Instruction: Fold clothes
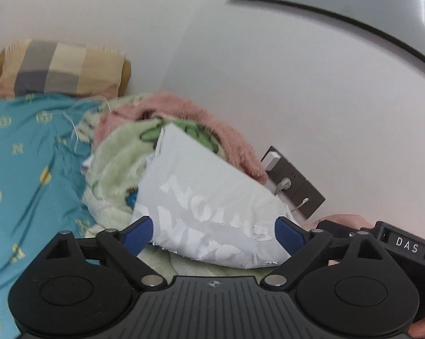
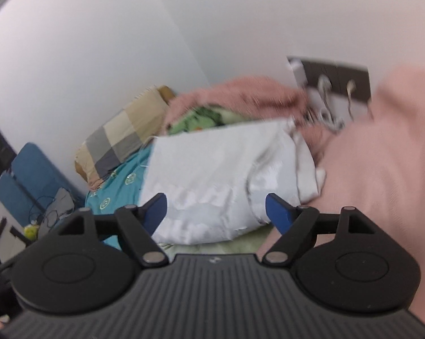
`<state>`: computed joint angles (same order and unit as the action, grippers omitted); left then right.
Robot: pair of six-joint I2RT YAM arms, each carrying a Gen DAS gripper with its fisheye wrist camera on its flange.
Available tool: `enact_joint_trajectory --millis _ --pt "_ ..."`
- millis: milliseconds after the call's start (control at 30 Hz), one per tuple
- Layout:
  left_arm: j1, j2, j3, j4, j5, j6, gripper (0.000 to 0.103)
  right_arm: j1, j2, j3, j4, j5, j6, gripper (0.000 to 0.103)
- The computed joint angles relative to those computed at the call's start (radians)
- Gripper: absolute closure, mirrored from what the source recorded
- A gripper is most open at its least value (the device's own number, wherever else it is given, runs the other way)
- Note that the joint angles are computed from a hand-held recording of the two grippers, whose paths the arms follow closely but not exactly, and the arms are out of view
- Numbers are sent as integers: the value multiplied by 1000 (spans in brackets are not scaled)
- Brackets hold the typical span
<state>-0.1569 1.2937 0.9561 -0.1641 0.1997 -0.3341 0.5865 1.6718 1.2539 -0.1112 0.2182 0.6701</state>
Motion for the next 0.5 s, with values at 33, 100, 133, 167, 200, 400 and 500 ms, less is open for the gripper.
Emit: enact_joint_trajectory --millis 33,100,133,167,200,400,500 --pt "-7 -48 -11 -22 -16 12 0 19 -25 -7 -5 25 -20 24" --pt "-18 -140 -25 -76 -44 38 0 63 -71 -18 -23 88 -53 24" --pt "-24 -180 -28 -106 -63 49 0 85 -92 -22 -33 118 -70 24" --pt "-24 -218 -34 -131 -69 53 0 106 -109 -23 -45 137 -83 24" --pt "-21 -256 -39 -155 -70 55 0 126 -126 -31 -49 154 -92 24" --pt "-26 -487 -100 -259 -132 119 0 273 -194 -152 66 325 -170 24" --pt "-13 -597 -155 -284 -140 134 0 340 -193 -206 134 405 -181 24"
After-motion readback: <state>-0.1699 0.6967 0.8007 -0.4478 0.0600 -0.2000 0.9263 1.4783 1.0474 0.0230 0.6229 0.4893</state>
